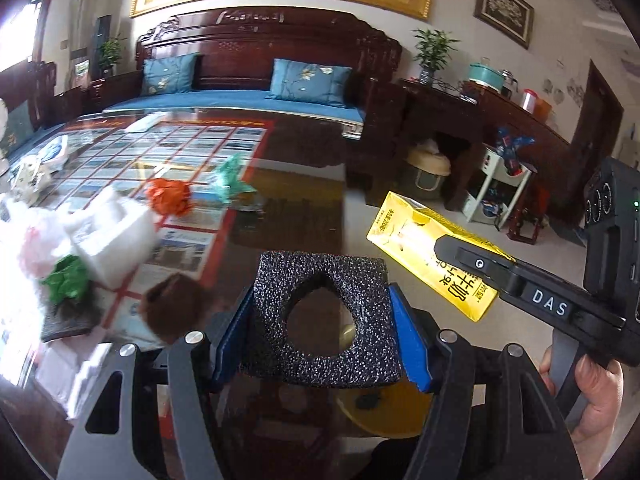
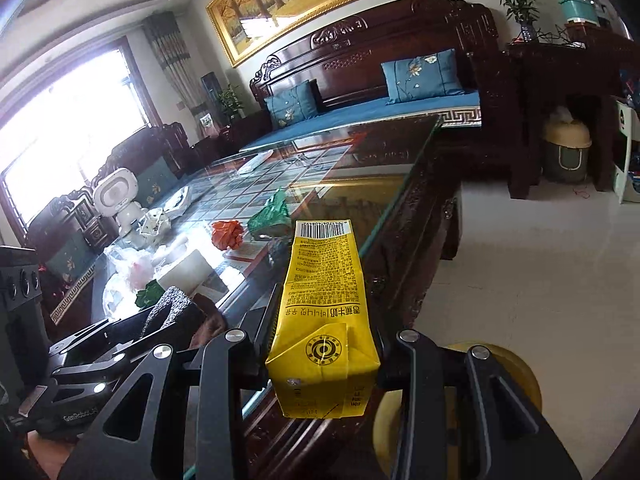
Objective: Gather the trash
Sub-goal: 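Carry both items to the bucket and open the left gripper to drop the foam, then open the right gripper over the bucket to drop the yellow carton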
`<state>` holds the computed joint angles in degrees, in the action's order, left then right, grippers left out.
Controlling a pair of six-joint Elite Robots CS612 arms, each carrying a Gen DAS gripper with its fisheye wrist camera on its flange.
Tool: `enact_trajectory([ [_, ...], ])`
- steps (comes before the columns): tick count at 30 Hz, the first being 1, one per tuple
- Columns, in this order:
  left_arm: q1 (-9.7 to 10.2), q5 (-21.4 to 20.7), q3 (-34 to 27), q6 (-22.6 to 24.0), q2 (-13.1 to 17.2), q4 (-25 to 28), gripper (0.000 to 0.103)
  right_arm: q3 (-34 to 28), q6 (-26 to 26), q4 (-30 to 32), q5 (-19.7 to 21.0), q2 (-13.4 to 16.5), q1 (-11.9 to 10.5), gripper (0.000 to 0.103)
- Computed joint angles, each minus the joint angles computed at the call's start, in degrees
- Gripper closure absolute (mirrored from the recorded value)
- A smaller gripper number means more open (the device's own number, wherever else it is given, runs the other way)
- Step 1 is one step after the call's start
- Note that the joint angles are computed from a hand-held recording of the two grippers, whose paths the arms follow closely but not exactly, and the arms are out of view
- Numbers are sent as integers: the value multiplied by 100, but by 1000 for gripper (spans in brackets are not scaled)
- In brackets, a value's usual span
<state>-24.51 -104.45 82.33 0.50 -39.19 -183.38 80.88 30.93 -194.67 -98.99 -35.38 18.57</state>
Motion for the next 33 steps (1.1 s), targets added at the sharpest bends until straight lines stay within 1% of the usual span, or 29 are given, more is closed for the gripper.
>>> enact_trajectory([
  [7,-326,-255,-93,261,71,300,38,834,168,-268,-329,-325,-164,68],
  [12,-537,-452,-295,347,218,800,38,1359,452,-397,-474,-479,-299,68],
  [17,-700,-542,-544,415,402,1300,38,1673,672,-484,-438,-507,-414,68],
  [20,-772,-534,-697,465,515,1552,38,1784,808,-522,-378,-483,-479,68],
  [23,-817,-530,-847,466,620,1820,34,1856,906,-534,-317,-463,-527,68],
  [25,-841,-479,-930,475,669,1982,19,1873,923,-522,-277,-444,-556,68],
  [33,-881,-20,-848,504,656,1894,17,1740,878,-337,-25,-347,-593,68],
])
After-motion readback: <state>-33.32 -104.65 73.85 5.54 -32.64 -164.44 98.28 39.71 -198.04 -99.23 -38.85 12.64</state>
